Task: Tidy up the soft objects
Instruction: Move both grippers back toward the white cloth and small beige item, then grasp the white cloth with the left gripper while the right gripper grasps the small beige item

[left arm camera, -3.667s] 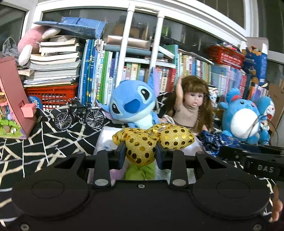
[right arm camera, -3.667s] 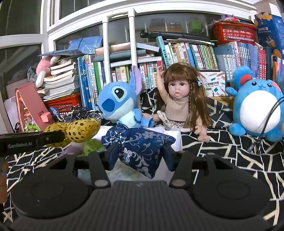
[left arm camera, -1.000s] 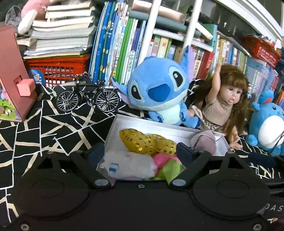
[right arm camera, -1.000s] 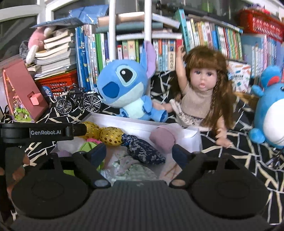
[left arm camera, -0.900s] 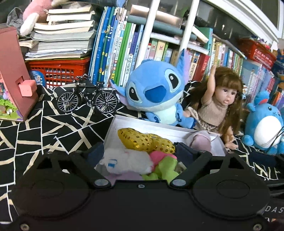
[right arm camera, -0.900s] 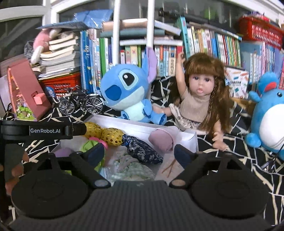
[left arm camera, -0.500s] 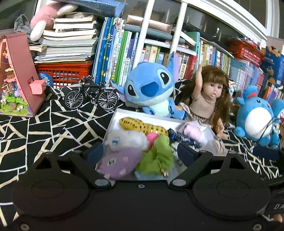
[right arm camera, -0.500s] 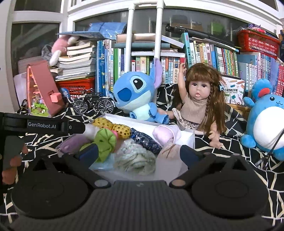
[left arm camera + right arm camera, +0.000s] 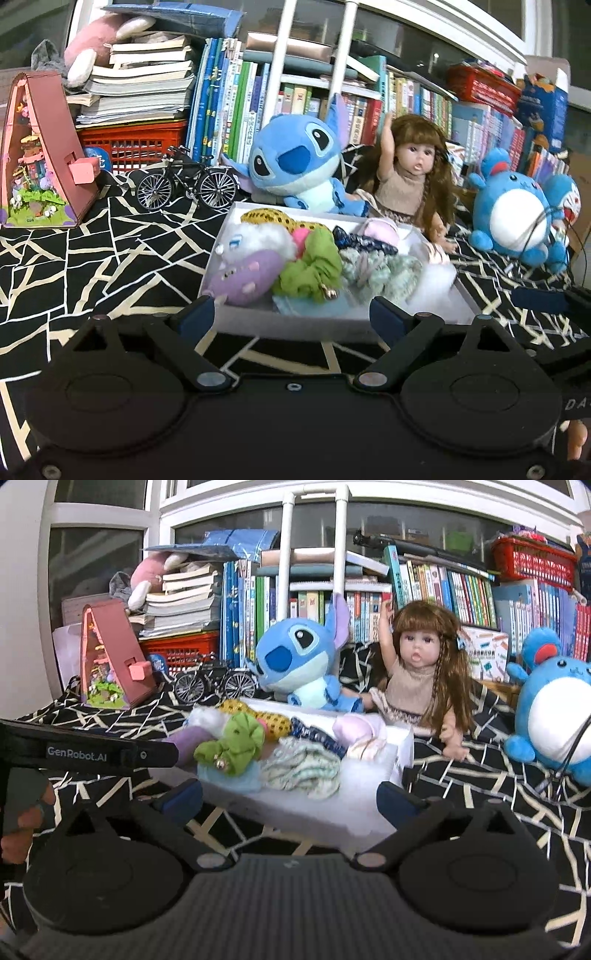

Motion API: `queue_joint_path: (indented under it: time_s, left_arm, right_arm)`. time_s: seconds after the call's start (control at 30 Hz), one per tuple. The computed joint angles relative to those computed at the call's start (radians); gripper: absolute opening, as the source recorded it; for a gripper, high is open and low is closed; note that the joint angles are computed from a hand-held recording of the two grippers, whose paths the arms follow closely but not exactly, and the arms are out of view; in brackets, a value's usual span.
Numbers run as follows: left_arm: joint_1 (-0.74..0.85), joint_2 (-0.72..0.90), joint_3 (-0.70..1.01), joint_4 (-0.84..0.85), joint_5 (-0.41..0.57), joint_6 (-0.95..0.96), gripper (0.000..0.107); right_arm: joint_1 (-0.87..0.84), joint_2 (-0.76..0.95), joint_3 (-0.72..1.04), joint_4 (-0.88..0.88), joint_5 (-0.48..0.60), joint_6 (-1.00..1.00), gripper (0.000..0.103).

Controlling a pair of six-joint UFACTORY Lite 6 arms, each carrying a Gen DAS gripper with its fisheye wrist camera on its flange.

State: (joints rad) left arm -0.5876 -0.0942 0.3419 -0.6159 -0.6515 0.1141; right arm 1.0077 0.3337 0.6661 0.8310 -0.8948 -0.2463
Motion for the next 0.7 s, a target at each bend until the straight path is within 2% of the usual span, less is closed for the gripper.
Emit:
queue_joint_path:
  time_s: [0.2,0.4,0.7]
  left_arm:
    - [-0.077,0.002,-0.065,-0.041,-0.059,-0.018,0.091]
    - [-0.180,0.057,-0.093,-0.120,-0.157,0.005,0.092]
    - [-0.244,0.130,-0.107,-0.131,-0.207,-0.045,0.092]
  right_arm:
    - [0.047,0.034,-0.035,0.016,-0.040,0.046,0.103]
    - [0.082,0.065,-0.061,0.021,-0.065,0.091,0.103]
    - [0.089,0.110,-0.086,-0.012,-0.076,0.198,0.103]
